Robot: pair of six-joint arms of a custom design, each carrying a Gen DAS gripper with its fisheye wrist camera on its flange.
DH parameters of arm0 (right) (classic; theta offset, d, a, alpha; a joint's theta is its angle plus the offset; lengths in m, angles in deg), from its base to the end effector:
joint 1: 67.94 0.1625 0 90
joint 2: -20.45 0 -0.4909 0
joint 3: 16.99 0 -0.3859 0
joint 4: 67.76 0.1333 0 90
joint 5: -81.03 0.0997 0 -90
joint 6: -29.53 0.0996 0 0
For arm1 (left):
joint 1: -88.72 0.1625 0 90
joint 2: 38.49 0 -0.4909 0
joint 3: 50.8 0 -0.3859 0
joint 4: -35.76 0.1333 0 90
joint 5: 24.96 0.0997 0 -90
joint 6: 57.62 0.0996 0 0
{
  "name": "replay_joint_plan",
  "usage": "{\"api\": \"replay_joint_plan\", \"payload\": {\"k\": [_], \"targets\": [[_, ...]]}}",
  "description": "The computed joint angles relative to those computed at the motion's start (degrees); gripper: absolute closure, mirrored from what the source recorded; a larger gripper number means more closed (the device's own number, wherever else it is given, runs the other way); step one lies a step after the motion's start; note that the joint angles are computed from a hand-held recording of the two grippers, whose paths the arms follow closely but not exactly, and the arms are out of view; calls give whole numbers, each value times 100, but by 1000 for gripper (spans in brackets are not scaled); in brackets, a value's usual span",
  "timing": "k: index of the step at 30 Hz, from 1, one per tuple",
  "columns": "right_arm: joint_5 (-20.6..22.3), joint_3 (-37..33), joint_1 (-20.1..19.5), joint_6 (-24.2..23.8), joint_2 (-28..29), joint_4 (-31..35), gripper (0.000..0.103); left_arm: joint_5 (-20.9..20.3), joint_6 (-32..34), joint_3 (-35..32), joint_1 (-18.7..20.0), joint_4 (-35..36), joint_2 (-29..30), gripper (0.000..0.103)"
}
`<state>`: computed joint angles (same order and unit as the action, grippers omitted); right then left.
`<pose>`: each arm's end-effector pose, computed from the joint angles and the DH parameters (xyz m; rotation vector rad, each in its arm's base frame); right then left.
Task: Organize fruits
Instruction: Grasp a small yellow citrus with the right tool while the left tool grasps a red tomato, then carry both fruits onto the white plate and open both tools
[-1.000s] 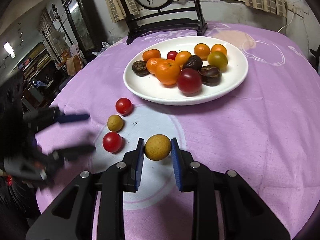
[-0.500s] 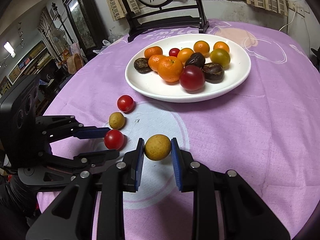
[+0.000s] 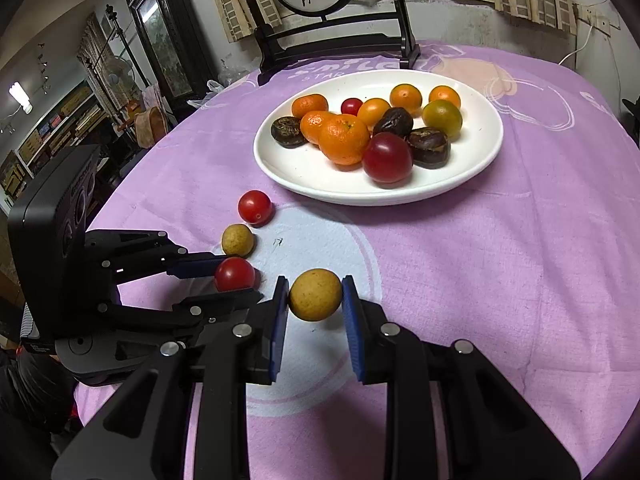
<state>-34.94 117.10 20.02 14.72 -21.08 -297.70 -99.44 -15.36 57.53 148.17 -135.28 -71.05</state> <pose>0.0724 -0.4865 0.1152 0.0258 -2.4281 0.9669 -0.1757 -0.6124 -0.0338 1.6838 2.3137 -0.0912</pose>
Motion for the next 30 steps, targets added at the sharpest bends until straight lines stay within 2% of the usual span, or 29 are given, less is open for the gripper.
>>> {"api": "replay_joint_plan", "payload": {"k": [5,13,19,23,26,28,30], "targets": [[7,-21,16,-73,35,-10,76,-13,75,48,-15,-105,-10,73],[200,-6,35,-195,131,-122,76,-277,120,198,-25,-320,-160,73],[553,3,19,-158,166,-160,76,-608,131,328,1,-445,-348,73],[525,-166,82,-55,177,-508,76,-838,25,355,59,-631,-455,73],[220,-494,161,3,207,-964,76,-872,-223,104,43,-576,-402,73],[-200,-850,233,-232,306,-1333,76,-834,-545,-220,1,-595,-265,73],[-442,-1180,183,-356,303,-1355,76,-727,-883,-630,-52,-650,-48,73]]}}
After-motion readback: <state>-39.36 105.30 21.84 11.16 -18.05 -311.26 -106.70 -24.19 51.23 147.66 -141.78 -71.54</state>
